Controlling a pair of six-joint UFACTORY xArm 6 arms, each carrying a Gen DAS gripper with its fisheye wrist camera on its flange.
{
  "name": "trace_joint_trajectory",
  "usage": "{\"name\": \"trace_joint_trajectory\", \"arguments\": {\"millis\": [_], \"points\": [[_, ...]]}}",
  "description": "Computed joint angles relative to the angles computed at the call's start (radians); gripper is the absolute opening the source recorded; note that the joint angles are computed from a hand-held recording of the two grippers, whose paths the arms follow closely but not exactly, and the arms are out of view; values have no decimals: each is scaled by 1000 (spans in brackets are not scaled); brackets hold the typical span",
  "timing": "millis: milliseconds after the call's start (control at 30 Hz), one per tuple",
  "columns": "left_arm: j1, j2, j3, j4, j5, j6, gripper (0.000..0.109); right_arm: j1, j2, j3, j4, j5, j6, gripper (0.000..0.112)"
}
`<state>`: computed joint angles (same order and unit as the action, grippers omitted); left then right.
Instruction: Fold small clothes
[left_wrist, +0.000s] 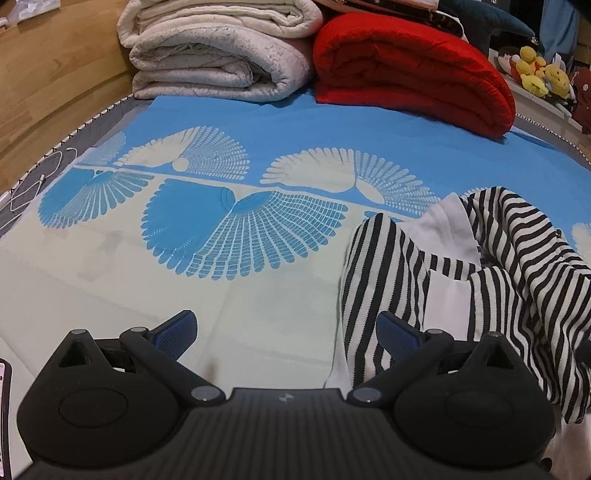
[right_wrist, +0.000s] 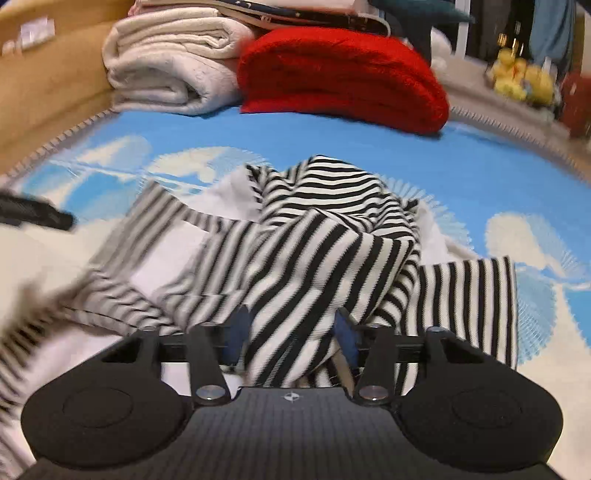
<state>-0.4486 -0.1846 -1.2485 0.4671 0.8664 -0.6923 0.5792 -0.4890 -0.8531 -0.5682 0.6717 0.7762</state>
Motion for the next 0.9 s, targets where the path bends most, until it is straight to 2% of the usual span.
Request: {"name": "trace_joint_trajectory", "arguments": {"millis": [100,200,300,333,367,433,467,500,533,567,600,733,833,900], "points": [[2,1,2,3,2,0,103,-12,-35,-25,-51,-52,24,0],[4,7,-3,1,5,-12,103,22,-79,-33,-66,-118,-57,0],[2,13,-9,-12,9,-15,103,94,-80,-30,-121,-26,-18,0],[0,13,-10,-11,10,-16,103,106,-75,-19,-163,-4,25,7],[-2,12,-9,-9,9,-15,103,128,-57,-17,-235,51,97,28],[-7,8,-3,-1,4,-10,103,151,-29,-4,-332,110,195,59],[-9,7,-1,7,3,-9,103,150,-16,6,-351,117,220,60],[-11,8,0,13,5,-10,103,147,1,11,-349,127,230,58],[-11,9,-1,15,7,-10,103,132,7,23,-328,109,222,50],[-10,11,-2,11,8,-10,103,111,10,32,-300,78,198,14],[-7,13,-4,5,8,-9,103,98,14,30,-281,70,184,2],[-3,16,-7,5,11,-16,103,83,-44,19,-379,8,273,3],[-6,21,-11,9,13,-20,103,111,-91,9,-408,-49,267,3],[-10,22,-11,1,8,-17,103,147,-99,16,-387,-31,236,3]]}}
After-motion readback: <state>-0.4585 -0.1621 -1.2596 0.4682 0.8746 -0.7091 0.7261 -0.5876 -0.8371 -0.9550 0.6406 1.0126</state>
